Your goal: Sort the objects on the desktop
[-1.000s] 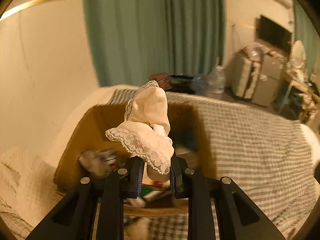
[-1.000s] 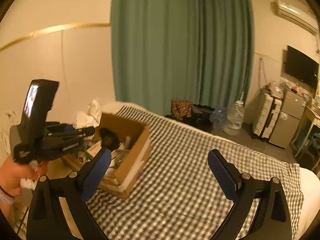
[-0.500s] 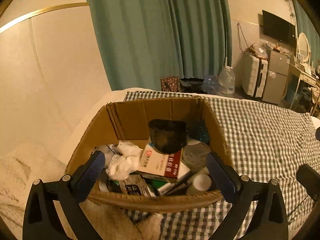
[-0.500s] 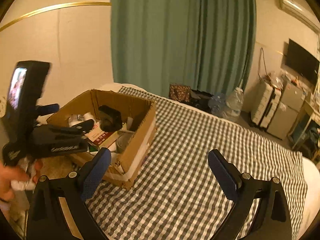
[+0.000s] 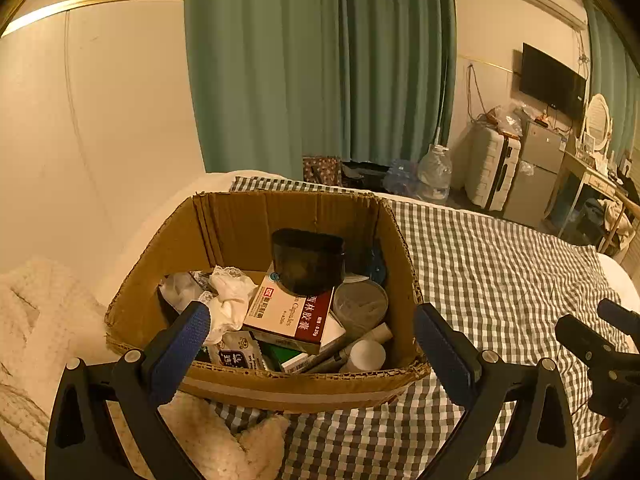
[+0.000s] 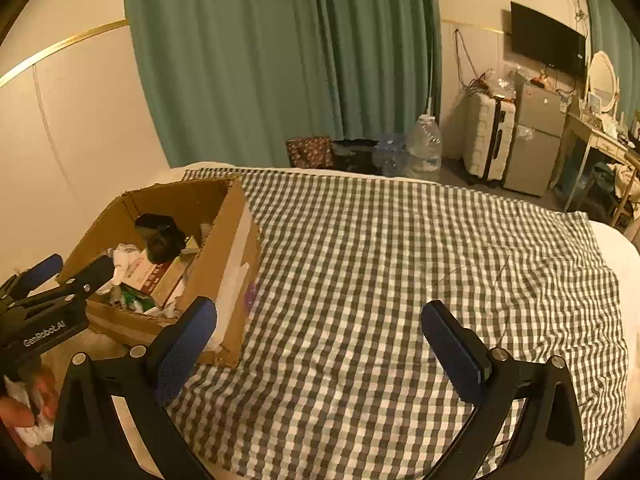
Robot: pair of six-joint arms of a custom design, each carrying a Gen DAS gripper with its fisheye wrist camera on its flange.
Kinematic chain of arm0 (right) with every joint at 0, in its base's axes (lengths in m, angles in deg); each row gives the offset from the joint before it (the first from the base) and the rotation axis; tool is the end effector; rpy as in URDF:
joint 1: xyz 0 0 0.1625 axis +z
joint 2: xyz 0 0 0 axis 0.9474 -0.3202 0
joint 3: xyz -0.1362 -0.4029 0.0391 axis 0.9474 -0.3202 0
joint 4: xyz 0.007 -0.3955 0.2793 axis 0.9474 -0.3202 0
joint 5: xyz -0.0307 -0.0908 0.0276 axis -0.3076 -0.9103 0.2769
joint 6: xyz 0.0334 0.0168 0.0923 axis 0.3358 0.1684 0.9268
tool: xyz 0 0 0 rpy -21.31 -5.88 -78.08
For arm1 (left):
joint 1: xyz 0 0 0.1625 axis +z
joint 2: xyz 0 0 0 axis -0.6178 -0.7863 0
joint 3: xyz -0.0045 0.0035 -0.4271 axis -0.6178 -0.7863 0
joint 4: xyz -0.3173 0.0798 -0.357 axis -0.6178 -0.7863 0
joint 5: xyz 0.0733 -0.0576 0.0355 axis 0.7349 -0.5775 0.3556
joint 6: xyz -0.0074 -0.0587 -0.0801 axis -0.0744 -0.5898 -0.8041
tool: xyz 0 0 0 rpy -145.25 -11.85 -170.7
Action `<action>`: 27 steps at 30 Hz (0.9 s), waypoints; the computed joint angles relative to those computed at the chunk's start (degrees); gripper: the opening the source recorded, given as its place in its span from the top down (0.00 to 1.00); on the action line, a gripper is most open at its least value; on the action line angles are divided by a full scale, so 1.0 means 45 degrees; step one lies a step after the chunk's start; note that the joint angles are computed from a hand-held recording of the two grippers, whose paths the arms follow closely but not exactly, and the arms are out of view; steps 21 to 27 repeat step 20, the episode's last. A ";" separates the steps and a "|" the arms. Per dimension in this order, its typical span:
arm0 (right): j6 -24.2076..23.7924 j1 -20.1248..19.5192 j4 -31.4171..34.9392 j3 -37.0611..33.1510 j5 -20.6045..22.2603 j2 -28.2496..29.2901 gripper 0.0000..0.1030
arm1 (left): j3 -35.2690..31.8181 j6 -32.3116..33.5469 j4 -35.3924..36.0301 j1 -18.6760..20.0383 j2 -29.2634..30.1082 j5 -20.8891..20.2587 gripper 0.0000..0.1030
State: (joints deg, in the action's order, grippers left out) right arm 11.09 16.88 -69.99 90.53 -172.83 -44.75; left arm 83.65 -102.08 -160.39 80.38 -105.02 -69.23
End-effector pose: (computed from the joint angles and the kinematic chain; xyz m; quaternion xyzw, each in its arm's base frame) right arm 0.0917 -0.8776 0.4068 0.3393 -0.8732 0.2848 0.2033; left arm -0.5169 -0.7816 0.0064 -0.0344 0.7615 -0.4742 0.4406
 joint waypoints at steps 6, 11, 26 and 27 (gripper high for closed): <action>-0.0261 -0.0040 -0.0509 0.0348 0.0032 -0.0103 0.00 | 0.0085 0.0682 -0.0854 -0.0003 0.0041 -0.0070 0.00; -0.0366 -0.0031 -0.0374 0.0415 -0.0106 -0.0116 0.00 | -0.0055 0.0067 -0.0389 -0.0009 0.0062 -0.0174 0.00; -0.0789 -0.0033 -0.0568 0.0745 -0.0261 -0.0213 0.00 | -0.0703 -0.1901 0.1792 0.0051 0.0246 -0.0769 0.00; -0.0789 -0.0033 -0.0568 0.0745 -0.0261 -0.0213 0.00 | -0.0703 -0.1901 0.1792 0.0051 0.0246 -0.0769 0.00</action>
